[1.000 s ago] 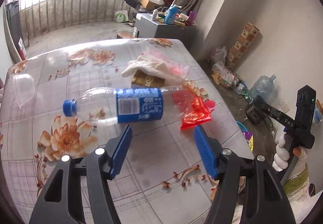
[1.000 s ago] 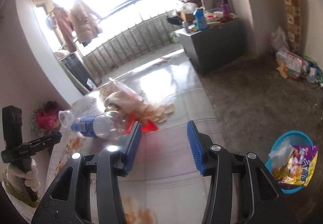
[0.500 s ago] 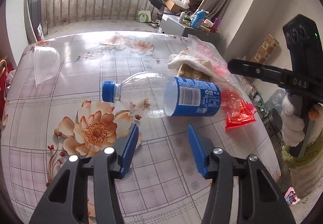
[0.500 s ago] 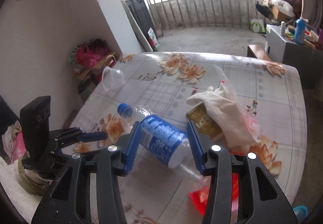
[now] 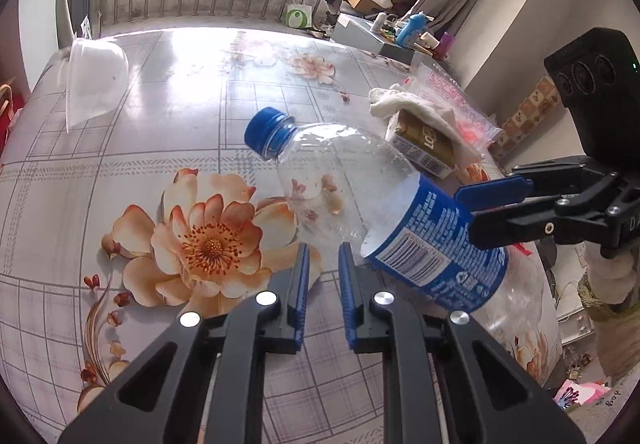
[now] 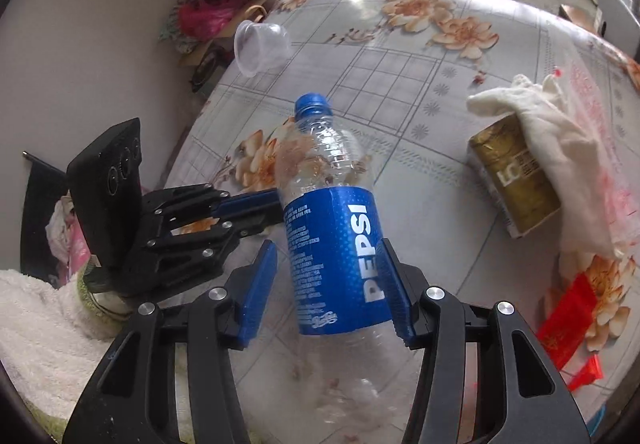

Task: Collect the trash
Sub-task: 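Close the right tool around the blue-labelled Pepsi bottle and lift it, then grasp the red wrapper with the left tool while the right tool holds the Pepsi bottle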

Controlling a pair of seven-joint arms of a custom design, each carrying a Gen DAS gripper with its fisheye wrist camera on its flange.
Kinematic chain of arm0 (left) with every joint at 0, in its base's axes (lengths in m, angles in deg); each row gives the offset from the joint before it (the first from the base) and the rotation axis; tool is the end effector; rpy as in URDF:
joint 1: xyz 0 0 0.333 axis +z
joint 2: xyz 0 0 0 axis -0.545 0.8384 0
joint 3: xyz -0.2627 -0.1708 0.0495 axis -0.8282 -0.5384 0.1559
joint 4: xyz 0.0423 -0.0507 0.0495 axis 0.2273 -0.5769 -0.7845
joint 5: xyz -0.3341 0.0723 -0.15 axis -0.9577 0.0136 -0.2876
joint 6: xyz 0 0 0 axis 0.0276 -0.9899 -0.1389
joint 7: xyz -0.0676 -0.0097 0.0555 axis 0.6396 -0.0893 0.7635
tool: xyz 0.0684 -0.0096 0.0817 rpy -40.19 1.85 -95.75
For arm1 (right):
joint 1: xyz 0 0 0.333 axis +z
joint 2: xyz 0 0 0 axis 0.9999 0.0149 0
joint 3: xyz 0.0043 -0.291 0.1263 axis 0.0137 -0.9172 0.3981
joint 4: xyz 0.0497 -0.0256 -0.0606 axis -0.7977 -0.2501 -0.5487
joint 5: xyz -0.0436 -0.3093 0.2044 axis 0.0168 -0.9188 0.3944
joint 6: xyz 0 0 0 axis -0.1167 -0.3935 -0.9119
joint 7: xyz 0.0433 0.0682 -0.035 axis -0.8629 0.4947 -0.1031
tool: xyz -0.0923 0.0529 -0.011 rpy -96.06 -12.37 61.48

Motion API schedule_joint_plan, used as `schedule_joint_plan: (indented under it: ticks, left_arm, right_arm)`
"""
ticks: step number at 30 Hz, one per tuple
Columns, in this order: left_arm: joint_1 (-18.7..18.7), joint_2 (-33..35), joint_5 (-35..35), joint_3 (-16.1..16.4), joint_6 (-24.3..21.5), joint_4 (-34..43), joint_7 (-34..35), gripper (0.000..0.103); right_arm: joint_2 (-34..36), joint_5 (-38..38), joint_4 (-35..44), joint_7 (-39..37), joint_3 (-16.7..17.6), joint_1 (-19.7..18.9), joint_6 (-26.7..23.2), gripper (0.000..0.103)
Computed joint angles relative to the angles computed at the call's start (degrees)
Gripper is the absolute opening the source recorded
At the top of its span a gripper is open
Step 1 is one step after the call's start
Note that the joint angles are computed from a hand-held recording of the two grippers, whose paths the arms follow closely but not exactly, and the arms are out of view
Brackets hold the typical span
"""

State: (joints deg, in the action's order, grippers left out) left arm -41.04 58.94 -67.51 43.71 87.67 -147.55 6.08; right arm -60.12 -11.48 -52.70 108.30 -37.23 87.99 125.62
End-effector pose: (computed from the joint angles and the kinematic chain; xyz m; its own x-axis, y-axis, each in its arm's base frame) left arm 0.4165 -0.1639 0.7518 -0.2561 -0.9072 0.3338 -0.8223 0.0229 -0.5686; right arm 0.4789 0.0627 0.8201 0.5460 -0.7296 -0.4117 -0.8362 -0.4446 -0.3210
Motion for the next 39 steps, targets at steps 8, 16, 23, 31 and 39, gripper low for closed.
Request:
schedule_joint_plan:
  ticks: [8,16,23,31,39]
  left_arm:
    - [-0.2,-0.7,-1.5,0.4,0.2,-1.3,-0.7,0.009]
    - [-2.1,-0.7,-4.6,0.7,0.1,1.5,2.1,0.008]
    - [-6.2,9.4,-6.8,-2.1,-0.1,15.7,7.9,0.008]
    - [-10.5,30.7,-4.3,-7.0,-3.4,41.2,5.6,0.009]
    - [-9.4,32.3,5.0,-4.1,-3.0,41.4,-3.7,0.012]
  right_arm:
    - [-2.2,7.2,-10.3,6.3,-0.4,-0.4,5.2,0.052]
    - [-13.1,13.5,-25.1,9.2,-5.4,-0.3,12.0,0.051]
    - [-21.9,12.4,-30.6,12.4,-12.3,-0.3,21.3,0.051]
    - [-13.8,11.7,-20.0,11.5,-18.7,-3.7,21.4,0.051]
    - [-4.6,-1.2,-15.8,8.2,-11.6,-7.7,23.1,0.051]
